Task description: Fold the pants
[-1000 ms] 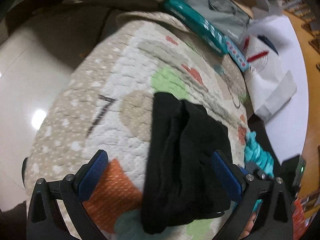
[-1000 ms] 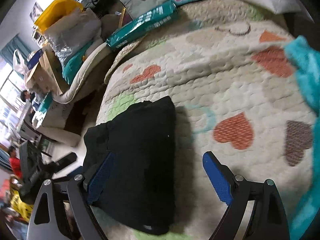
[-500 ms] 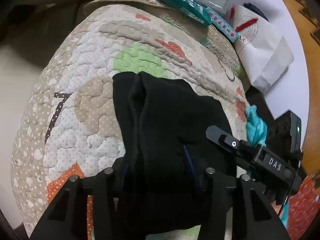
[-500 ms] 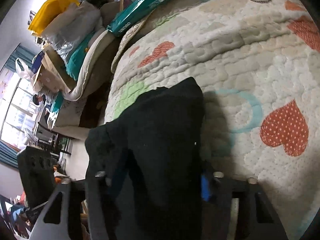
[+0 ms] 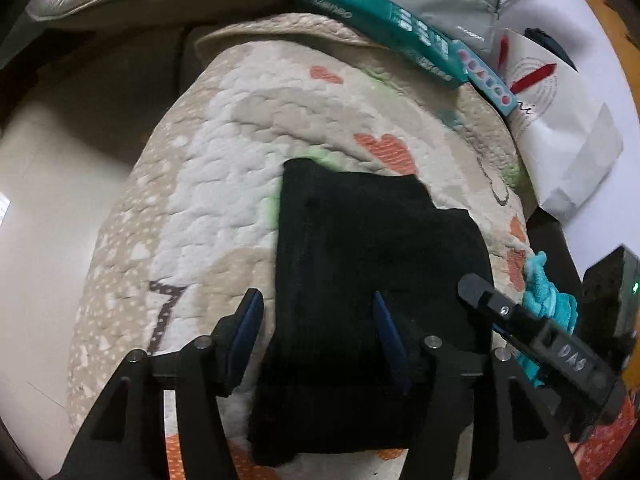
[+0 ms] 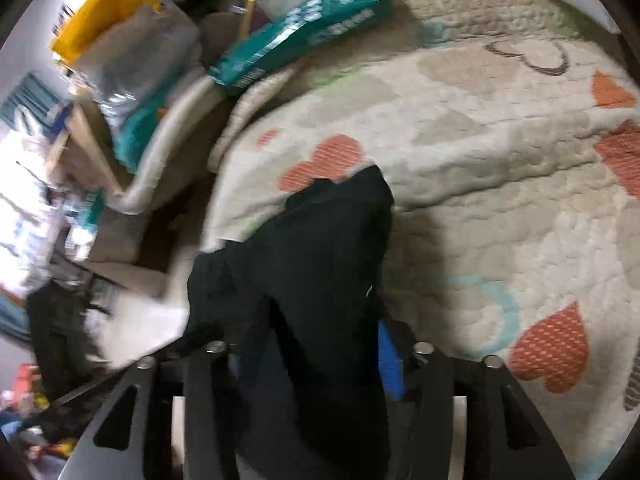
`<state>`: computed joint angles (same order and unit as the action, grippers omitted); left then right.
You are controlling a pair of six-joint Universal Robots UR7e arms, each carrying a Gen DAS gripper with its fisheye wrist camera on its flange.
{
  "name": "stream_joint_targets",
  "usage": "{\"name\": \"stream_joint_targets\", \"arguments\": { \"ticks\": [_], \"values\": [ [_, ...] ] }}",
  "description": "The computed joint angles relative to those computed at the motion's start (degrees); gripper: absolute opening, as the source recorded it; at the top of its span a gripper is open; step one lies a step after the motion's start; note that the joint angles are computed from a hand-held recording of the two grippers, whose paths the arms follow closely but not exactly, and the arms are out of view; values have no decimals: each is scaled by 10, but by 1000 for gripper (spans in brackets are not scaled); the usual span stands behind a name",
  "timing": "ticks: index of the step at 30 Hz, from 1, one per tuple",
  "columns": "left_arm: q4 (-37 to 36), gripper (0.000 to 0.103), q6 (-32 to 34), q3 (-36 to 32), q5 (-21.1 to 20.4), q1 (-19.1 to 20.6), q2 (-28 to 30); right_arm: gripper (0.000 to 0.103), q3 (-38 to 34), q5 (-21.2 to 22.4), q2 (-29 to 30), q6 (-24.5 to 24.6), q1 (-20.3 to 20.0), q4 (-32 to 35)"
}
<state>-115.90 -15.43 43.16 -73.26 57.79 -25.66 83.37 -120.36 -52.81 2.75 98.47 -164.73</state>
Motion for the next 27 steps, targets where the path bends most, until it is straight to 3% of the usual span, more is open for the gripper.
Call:
{"name": "stream_joint_targets", "arguments": {
  "ticks": [5,8,11,15,22,27],
  "values": [
    [-58,69,17,61,26,-10,-42,61,56,-19,-26,-28,11,-39],
    [-68,70,46,88,89,-25,-52,64,85,-40,-35,-52,23,-59],
    [-32,71,58,88,135,-32,-44,66,103,-67,-37,-54,30,-51],
    [-41,70,68,117,122,-34,-66,66,126,-71,-47,-58,37,-70],
    [-178,71,68,281,143,-54,-169,71,206,-108,-75,-131,76,-185],
    [-248,73,21,400,190,-75,-233,72,256,-141,-73,-133,94,-249]
  ]
}}
